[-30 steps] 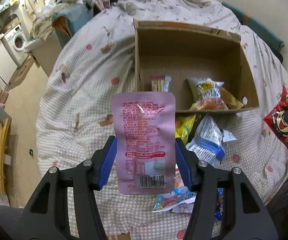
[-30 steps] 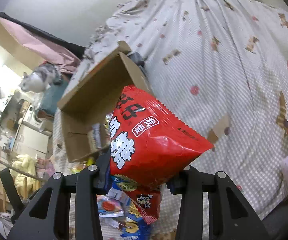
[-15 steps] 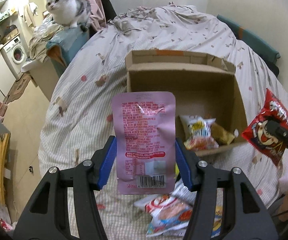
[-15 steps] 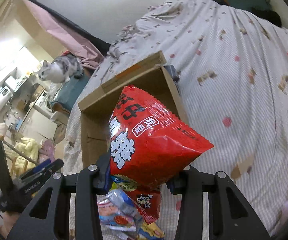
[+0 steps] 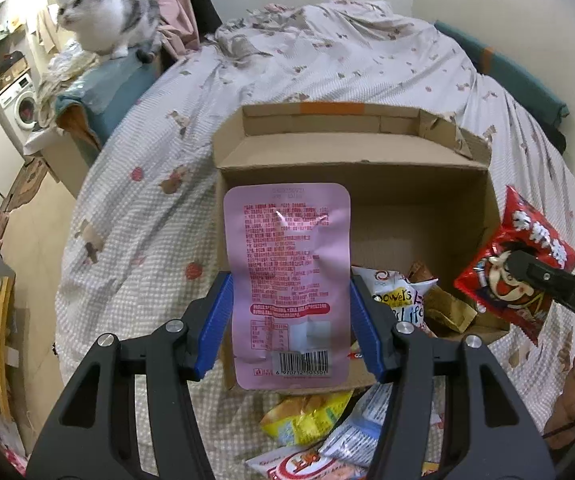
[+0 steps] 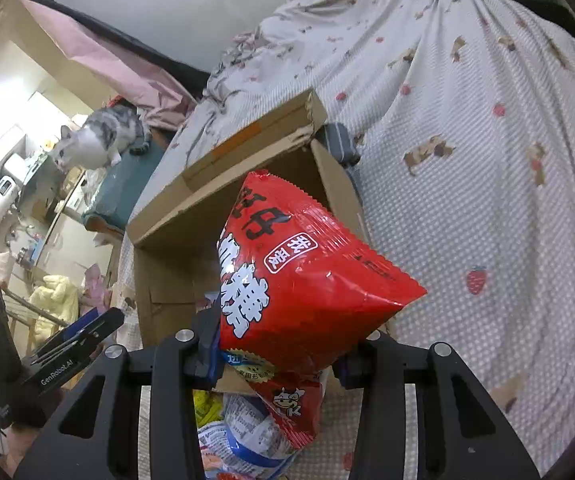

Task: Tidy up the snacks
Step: 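Carry both snacks into the box and open both tools to release them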

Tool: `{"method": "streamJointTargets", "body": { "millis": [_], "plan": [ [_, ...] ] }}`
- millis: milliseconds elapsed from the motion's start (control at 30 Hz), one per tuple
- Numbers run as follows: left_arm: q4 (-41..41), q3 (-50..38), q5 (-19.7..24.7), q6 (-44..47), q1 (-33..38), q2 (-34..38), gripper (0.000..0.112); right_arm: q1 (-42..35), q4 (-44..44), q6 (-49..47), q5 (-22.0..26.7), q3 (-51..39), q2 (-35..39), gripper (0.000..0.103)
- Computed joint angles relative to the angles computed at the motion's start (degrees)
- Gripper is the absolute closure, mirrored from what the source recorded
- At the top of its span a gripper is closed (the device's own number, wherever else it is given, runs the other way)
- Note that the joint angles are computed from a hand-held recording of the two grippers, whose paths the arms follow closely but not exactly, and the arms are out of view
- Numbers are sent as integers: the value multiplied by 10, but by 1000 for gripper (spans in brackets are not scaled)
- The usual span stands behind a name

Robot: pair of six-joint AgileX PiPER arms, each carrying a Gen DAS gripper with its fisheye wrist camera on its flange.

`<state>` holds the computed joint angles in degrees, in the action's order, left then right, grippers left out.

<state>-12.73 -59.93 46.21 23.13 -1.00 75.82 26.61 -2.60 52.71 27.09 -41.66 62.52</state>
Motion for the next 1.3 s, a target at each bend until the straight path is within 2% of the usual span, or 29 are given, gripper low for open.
{"method": "streamJointTargets", "body": {
  "millis": [67, 267, 333, 433, 533, 700, 800, 933, 967, 1000, 1100, 1133, 1233, 1300],
  "plan": [
    [3, -2, -5, -6, -10, 17, 59, 0, 9, -20, -6, -12, 24, 60],
    [33, 5, -38, -41, -17, 50, 59, -34, 137, -183, -18, -59, 103, 60],
    [45, 1, -32, -48, -25, 66, 59, -36, 137, -189, -20, -72, 123, 60],
    [62, 15, -53, -63, -39, 63, 59, -43, 172, -229, -32, -76, 148, 60],
    [75, 24, -60, -74, -52, 66, 59, -52, 224, -288, -34, -76, 158, 60],
    [83, 27, -65, -84, -58, 75, 59, -67, 273, -332, -34, -74, 160, 57],
    [88, 27, -64, -91, -60, 77, 59, -64, 252, -317, -30, -80, 160, 56],
    [91, 27, -64, -98, -62, 74, 58, -64, 234, -291, -29, -83, 145, 44],
    [88, 26, -63, -97, -60, 73, 58, -59, 201, -261, -27, -86, 139, 41],
    [83, 25, -60, -95, -58, 73, 58, -55, 171, -235, -24, -89, 134, 32],
    [80, 21, -49, -96, -56, 75, 58, -44, 98, -167, -14, -93, 119, 24],
    [82, 21, -48, -98, -57, 74, 55, -43, 92, -161, -12, -95, 118, 23],
    [81, 24, -50, -105, -53, 67, 27, -47, 86, -156, -3, -96, 108, 21],
    [69, 25, -48, -100, -47, 60, 23, -52, 91, -159, -1, -93, 102, 20]
  ]
}}
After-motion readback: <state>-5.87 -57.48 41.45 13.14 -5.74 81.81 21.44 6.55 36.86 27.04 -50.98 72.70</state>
